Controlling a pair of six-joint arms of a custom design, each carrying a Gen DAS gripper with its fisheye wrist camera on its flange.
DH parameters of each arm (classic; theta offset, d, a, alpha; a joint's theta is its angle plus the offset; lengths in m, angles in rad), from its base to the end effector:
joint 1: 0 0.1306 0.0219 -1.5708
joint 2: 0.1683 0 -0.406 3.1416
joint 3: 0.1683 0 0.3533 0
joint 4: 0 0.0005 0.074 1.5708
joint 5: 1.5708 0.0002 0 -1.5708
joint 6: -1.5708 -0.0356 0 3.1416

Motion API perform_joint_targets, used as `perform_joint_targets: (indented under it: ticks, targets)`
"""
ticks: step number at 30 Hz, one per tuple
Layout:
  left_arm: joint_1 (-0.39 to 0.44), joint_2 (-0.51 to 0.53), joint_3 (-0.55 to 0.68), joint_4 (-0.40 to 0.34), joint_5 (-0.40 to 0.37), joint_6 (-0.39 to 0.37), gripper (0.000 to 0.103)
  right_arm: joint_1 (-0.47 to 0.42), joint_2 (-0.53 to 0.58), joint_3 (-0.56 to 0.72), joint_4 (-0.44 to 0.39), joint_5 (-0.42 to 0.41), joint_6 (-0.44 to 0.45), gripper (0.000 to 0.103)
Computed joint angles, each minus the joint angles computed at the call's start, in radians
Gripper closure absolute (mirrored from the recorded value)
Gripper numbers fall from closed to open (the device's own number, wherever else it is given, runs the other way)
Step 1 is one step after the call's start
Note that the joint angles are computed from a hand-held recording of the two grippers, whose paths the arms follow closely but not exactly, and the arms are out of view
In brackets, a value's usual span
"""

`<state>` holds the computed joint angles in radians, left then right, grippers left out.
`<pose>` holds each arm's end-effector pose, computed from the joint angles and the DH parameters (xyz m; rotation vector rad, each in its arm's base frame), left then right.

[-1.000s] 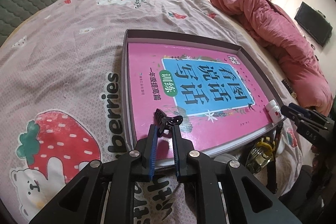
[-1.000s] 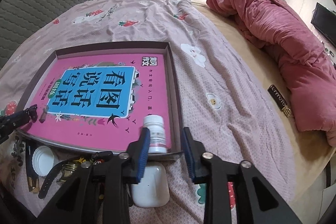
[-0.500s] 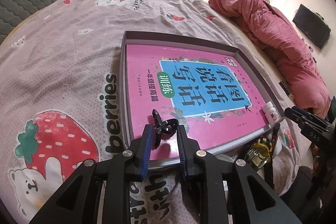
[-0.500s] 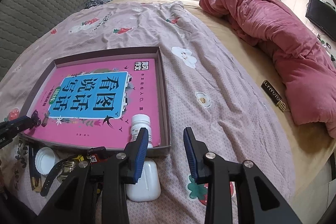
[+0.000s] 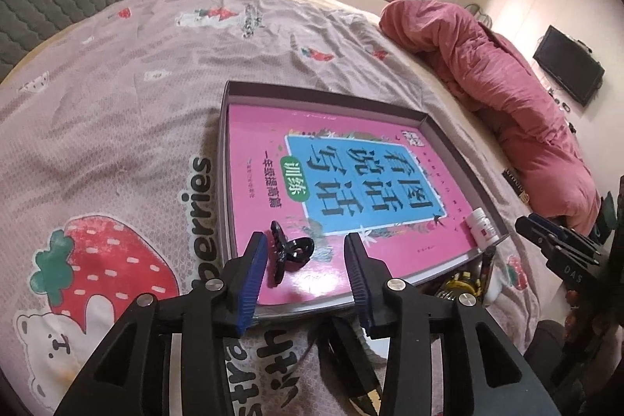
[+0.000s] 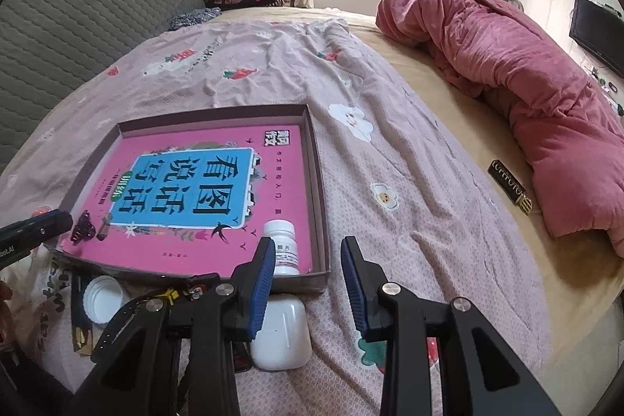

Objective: Organize rigid objects
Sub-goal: 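Withdraw both open tools from the tray back toward the items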

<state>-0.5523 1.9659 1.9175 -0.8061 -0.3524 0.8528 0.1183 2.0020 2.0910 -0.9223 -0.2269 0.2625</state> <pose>0.5698 -0.3373 0.3756 -0.5101 2.3160 -0.2508 0.6702 0.0872 0.4166 -0.5542 2.3208 0.2045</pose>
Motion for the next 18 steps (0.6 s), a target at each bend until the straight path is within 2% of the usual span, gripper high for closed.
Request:
perform_joint_targets:
  ticks: [2, 6, 9, 12, 18]
  targets:
    - [-0.003, -0.003, -0.002, 0.003, -0.005, -0.004, 0.059, -0.001, -0.008, -0.012, 0.009, -0.009, 0.001, 0.068]
    - [-0.017, -0.019, -0.019, 0.025, -0.035, -0.015, 0.057, -0.003, -0.026, -0.041, 0.026, -0.025, 0.009, 0.061]
    - [-0.026, -0.028, -0.029, 0.032, -0.056, -0.014, 0.050, -0.006, -0.037, -0.054, 0.029, -0.043, 0.012, 0.060]
    - [-0.034, -0.037, -0.040, 0.037, -0.067, -0.006, 0.049, -0.009, -0.054, -0.078, 0.044, -0.059, 0.018, 0.060]
    - [-0.066, -0.033, -0.015, -0.015, -0.121, 0.016, 0.047, -0.011, -0.074, -0.108, 0.054, -0.090, 0.023, 0.060]
